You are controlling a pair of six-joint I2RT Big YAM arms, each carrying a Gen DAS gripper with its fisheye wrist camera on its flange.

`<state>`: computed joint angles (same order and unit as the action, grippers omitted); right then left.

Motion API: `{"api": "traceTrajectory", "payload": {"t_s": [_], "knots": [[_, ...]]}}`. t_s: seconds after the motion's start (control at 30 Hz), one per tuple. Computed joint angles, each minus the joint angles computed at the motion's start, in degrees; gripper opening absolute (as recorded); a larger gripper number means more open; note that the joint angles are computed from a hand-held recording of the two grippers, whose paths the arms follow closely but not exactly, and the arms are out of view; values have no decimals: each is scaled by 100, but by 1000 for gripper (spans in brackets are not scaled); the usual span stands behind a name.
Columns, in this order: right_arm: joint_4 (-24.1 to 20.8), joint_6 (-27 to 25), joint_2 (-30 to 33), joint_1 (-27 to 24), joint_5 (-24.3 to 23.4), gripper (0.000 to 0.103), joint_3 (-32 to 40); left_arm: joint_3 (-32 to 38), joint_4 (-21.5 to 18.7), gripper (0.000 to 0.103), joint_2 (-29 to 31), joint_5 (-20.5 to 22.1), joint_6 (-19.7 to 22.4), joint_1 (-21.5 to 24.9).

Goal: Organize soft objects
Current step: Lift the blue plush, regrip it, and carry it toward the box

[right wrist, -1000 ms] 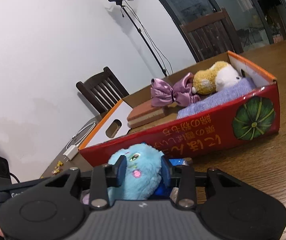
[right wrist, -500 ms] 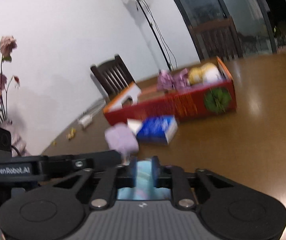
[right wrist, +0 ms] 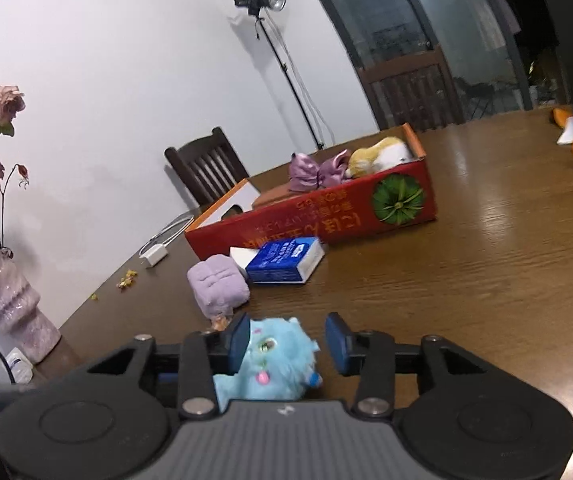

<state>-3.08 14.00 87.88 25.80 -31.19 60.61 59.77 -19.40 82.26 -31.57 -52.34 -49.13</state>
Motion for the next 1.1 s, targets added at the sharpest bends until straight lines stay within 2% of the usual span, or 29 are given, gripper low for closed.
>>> {"api": "traceTrajectory", "payload": {"t_s": [0.1, 0.17, 0.2, 0.23, 0.3, 0.33, 0.43, 0.47, 0.53, 0.57, 0.6, 0.63, 0.67, 0.7, 0.73, 0.77, 0.9, 0.93, 1.03, 1.1], "knots": [[-268, 45, 273, 44, -44, 41, 264, 25, 0, 63, 106, 119, -16, 64], [-348, 126, 389, 31, -177, 38, 328, -31, 165, 39, 94, 247, 157, 112], [-317, 219, 445, -3, -366, 36, 346, -72, 264, 39, 74, 357, 204, 159], [-297, 304, 499, -23, -522, 28, 370, -116, 387, 35, 50, 424, 262, 201], [-515, 321, 559, -53, -777, 27, 522, -155, 614, 30, -9, 561, 459, 271], [-595, 264, 573, -49, -872, 23, 607, -190, 792, 24, -72, 661, 647, 317], [-267, 564, 580, -29, -1047, 9, 753, -207, 1193, 24, -209, 936, 1169, 510], [-266, 522, 620, 7, -975, 9, 894, -171, 1185, 24, -220, 975, 1292, 566], [-503, 19, 637, 143, -299, 12, 1110, -62, 940, 28, -232, 701, 1523, 606], [-578, -140, 625, 168, -84, 13, 1157, -99, 907, 36, -285, 571, 1590, 600], [-602, -207, 606, 136, -86, 13, 1167, -192, 905, 43, -374, 555, 1628, 623], [-606, -250, 579, 79, -207, 16, 1143, -298, 901, 59, -464, 629, 1618, 665], [-606, -288, 531, 30, -288, 23, 1079, -374, 828, 69, -528, 767, 1514, 720], [-606, -332, 462, -11, -342, 29, 964, -414, 736, 69, -554, 855, 1354, 762], [-641, -367, 429, -33, -379, 41, 891, -445, 680, 68, -554, 1003, 1229, 811], [-750, -368, 401, -32, -400, 43, 803, -467, 664, 67, -539, 1231, 1159, 876], [-1019, -307, 475, 32, -632, 43, 654, -526, 722, 58, -431, 1820, 901, 1035], [-1058, -296, 506, 71, -576, 40, 643, -539, 722, 54, -412, 1885, 820, 1073], [-1007, -126, 585, 104, -606, 36, 649, -594, 764, 40, -429, 1752, 638, 1104], [-1020, -141, 582, 99, -678, 34, 663, -660, 929, 40, -461, 1727, 485, 1124]]}}
